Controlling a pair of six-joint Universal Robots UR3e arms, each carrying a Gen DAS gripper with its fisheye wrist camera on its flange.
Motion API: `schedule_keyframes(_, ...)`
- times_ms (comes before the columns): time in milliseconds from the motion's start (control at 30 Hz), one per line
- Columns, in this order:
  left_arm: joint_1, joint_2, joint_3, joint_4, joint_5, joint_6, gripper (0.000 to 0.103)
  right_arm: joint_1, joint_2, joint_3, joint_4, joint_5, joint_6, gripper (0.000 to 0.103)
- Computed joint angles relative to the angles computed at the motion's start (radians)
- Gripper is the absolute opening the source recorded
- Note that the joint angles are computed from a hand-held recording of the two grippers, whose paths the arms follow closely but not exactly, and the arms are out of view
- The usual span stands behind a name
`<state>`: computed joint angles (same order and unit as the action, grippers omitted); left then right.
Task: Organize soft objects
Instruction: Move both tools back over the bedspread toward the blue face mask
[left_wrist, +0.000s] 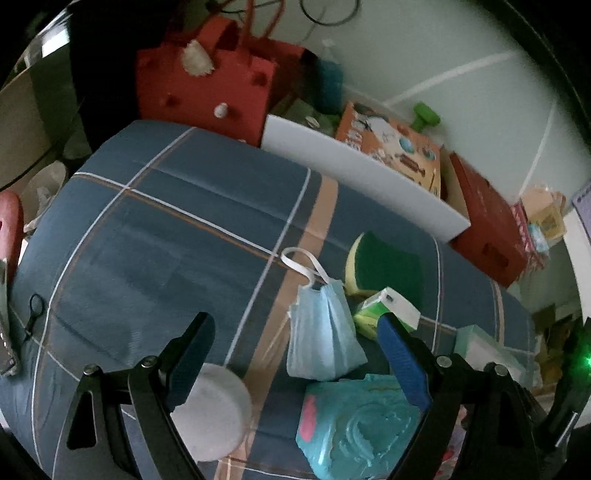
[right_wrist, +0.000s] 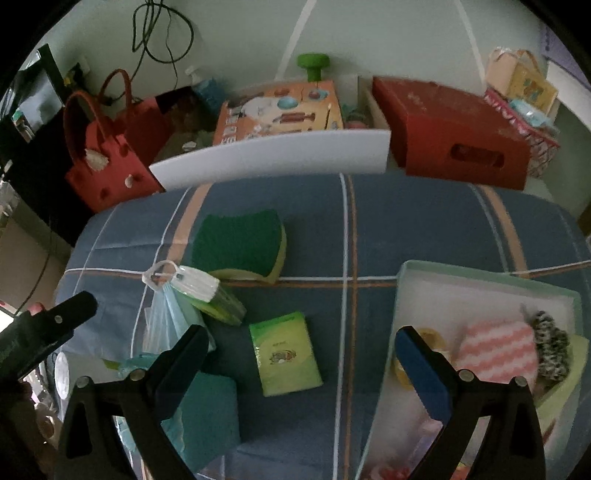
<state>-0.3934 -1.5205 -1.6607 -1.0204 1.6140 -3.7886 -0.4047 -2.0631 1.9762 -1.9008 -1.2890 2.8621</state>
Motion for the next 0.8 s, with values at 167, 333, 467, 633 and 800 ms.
schedule_keyframes(167, -0.007, -0.111, 0.114, -0.075, -0.031, 0.052, 0.09, -0.005, 0.058, 0.022, -0.029, 0.001, -0.011, 0.102)
schedule_keyframes(333, 0.022, -0.235, 0.271, -0.205, -0.099, 0.161, 0.09, 0.009, 0.131, -0.012, -0.021, -0.021, -0.036, 0.102)
schedule_keyframes(467, 0.026, -0.319, 0.388, -0.323, -0.099, 0.212, 0.09, 0.056, 0.216, -0.08, -0.011, -0.087, -0.061, 0.102)
schedule_keyframes(633, 0.062, -0.41, 0.486, -0.435, -0.186, 0.227, 0.09, 0.079, 0.285, -0.147, 0.056, -0.09, -0.107, 0.102)
schedule_keyframes(800, 0.067, -0.509, 0.606, -0.533, -0.216, 0.242, 0.09, 0.105, 0.352, -0.205, 0.111, -0.084, -0.119, 0.099)
